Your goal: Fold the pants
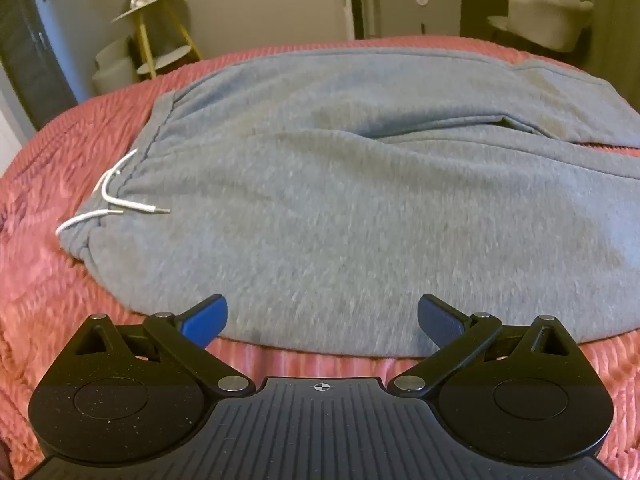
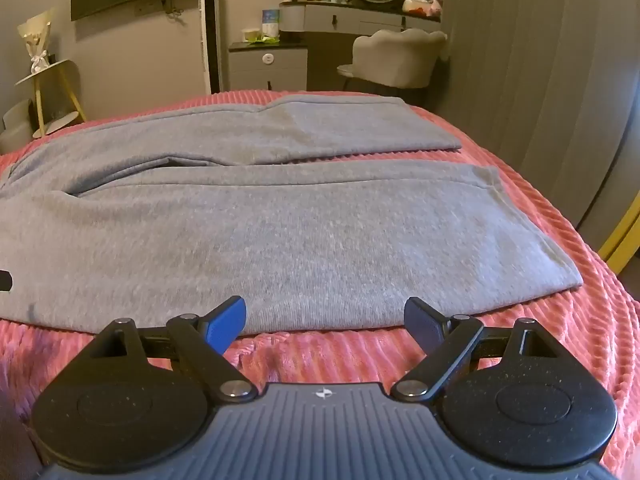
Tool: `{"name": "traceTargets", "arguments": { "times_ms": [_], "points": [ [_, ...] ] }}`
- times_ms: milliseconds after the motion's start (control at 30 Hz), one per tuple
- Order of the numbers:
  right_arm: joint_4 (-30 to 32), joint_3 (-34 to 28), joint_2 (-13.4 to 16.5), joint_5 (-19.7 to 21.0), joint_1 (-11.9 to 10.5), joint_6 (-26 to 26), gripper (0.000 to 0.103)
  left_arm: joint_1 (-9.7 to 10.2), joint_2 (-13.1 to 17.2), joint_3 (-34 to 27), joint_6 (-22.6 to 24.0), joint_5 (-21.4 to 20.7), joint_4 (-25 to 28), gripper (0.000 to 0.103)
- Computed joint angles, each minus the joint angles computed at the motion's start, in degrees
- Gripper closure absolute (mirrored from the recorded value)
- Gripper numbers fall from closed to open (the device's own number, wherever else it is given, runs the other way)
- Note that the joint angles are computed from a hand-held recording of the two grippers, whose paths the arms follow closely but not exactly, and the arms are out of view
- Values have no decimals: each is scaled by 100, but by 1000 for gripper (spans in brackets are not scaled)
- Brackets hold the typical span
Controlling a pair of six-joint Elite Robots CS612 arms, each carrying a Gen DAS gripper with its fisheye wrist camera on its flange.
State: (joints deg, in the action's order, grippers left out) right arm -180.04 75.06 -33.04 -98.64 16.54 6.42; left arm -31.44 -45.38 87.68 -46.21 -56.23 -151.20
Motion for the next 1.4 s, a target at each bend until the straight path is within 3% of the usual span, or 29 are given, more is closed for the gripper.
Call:
{"name": "traceTargets", "arguments": {
  "times_ms": [1400],
  "points": [
    [-43, 32, -2, -66, 22, -88, 16, 42, 4, 4, -89, -163, 37, 0]
  ]
}}
